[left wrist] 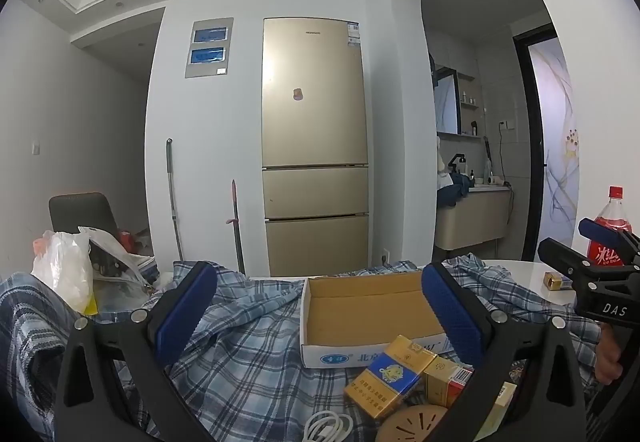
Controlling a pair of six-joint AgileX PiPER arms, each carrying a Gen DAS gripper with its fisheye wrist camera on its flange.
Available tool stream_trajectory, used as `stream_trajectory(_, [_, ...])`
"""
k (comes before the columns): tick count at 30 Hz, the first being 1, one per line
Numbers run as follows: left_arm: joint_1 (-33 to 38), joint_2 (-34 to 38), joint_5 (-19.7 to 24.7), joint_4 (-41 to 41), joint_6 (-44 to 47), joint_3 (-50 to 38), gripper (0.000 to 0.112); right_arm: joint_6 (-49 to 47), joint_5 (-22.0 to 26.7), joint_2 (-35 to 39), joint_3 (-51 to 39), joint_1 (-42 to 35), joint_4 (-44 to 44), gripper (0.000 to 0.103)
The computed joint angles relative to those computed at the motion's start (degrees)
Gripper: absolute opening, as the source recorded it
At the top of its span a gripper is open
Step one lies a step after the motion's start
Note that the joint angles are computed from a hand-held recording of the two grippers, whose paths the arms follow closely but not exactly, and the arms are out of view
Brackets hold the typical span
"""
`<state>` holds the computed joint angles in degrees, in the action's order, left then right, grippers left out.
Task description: Organize soft objects
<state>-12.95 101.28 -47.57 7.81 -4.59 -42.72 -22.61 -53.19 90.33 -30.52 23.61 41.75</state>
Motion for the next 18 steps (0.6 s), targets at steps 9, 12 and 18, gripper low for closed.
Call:
stream_trajectory(9, [0.08,-0.37,0.21,0.13,0.00,0.15,0.103,-0.65,0.11,0.21,-0.06,0.17,0.64,0.103])
stream_trajectory(12, [0.11,-0.69,0.56,0.19,-0.14,0.19,0.103,-0.99,0.37,0.17,-0.37,0.19,0.80,0.103])
stream_trajectory(18, [0.09,-0.59,0.27,0.12,0.05,0.26,0.103,-2.07,1.17,0.44,-0.89,0.14,1.73,0.103])
